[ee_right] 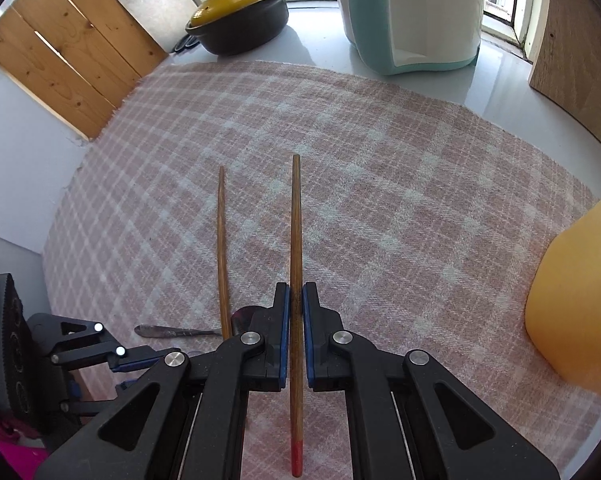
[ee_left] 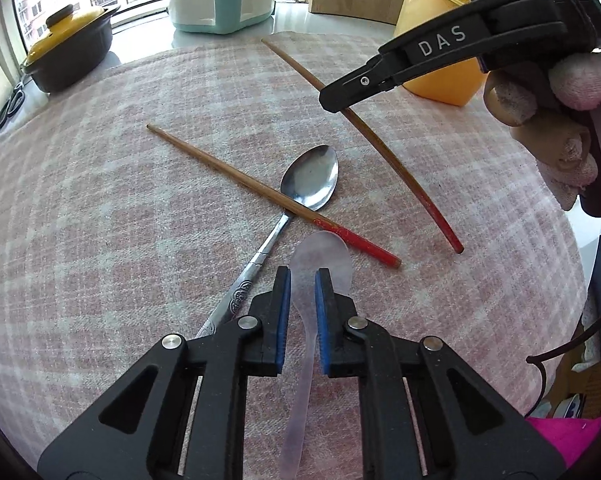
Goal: Organize utensils
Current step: 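Lift the plastic spoon with the left tool while the right tool lifts the chopstick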
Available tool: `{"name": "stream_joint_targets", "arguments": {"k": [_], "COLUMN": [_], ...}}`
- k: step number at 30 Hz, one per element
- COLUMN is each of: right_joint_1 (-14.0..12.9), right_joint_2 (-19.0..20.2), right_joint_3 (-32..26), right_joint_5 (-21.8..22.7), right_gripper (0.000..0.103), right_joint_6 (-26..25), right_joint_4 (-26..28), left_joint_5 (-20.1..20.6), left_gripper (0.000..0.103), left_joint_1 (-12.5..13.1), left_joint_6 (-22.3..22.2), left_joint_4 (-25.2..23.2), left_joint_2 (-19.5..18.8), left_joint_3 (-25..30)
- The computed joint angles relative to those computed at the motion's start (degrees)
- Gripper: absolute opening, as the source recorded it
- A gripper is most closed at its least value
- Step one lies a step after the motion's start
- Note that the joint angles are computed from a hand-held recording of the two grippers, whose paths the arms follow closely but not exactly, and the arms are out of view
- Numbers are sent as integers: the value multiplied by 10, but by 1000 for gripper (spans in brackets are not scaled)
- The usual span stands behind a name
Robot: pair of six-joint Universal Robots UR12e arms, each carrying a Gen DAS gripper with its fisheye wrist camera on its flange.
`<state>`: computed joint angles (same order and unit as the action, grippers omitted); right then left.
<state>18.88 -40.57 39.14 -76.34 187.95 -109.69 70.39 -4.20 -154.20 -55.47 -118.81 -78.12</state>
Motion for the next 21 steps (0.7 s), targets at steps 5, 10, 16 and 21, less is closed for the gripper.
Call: {"name": "stream_joint_targets", "arguments": {"k": [5,10,16,21], "right_joint_1": [0,-2,-4,-5], "right_joint_2": [-11,-27,-39,-44], "right_joint_3": [19,48,72,81], "right_joint_5": [-3,-3,-3,-4], "right_gripper": [5,5,5,5], "right_joint_6": [12,18,31,34], "right_joint_4": [-14,-30,-42,-42], "left_joint_5": [17,-4,-4,-1], "left_gripper": [43,43,29,19], "left_joint_1": [-8,-3,1,-2], "left_joint_6": [7,3,23,30], "left_joint_4": [-4,-29,-42,-17], "left_joint_2": [-6,-11,-14,-11], "left_joint_3": [14,27,32,21]}}
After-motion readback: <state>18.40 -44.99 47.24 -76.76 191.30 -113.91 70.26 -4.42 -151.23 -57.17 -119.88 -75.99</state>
